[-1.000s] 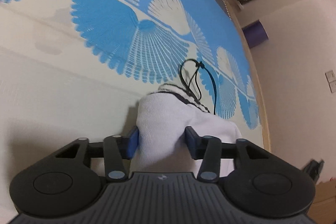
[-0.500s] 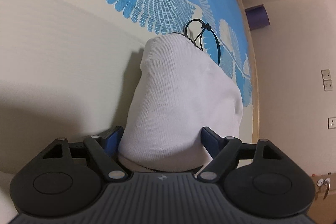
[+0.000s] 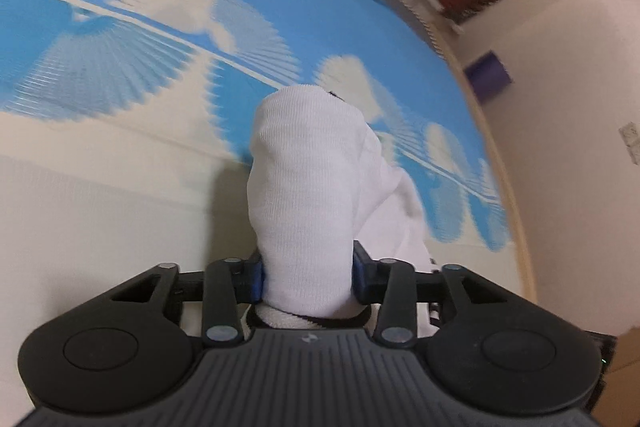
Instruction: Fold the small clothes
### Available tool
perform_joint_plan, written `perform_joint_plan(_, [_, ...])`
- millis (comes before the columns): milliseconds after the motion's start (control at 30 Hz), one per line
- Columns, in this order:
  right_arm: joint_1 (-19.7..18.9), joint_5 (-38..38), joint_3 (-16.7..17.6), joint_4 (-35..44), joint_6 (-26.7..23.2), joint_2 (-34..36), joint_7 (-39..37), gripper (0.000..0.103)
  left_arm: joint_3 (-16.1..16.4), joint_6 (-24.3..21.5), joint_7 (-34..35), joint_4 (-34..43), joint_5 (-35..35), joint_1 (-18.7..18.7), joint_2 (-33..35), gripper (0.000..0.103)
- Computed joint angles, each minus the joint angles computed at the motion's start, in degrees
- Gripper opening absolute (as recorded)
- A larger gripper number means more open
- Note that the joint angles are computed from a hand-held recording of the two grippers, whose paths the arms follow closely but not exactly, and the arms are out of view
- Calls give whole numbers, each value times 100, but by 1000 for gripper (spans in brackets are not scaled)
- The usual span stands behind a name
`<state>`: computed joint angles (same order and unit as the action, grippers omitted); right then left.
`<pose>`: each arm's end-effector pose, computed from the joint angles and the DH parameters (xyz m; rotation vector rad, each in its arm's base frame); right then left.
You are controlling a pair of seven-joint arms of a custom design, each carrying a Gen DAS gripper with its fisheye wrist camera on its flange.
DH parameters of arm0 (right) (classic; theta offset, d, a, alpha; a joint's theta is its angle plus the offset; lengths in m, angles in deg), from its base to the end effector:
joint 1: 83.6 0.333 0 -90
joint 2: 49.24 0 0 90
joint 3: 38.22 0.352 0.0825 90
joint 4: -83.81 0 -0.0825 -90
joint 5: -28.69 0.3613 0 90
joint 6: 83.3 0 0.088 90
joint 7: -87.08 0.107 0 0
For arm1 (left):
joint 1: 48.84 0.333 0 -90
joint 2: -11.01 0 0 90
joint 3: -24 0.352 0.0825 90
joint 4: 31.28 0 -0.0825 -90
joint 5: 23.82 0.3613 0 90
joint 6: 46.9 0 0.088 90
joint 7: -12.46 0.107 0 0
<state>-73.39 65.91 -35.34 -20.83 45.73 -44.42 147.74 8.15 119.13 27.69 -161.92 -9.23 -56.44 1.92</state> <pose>0.5814 0.1513 0.5684 -2.0782 1.3647 0.1041 0.4634 -0.2260 0.5546 -2.4987 1.2255 -1.1328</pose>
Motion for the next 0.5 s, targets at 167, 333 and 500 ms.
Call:
perform_joint_plan(167, [274,-578,155,52,115,113,42,11,3,-1066,207,-37,370,58,-563,52])
perform_joint_plan(333, [290,-785,145,186,162,214,365,10,169,-1755,2470,169,-263,-671,-395,52])
perform_joint_plan(500, [222,-683,140,242,-239,123,358,17,-101,-2498,2167,349,239,-597,-469,56])
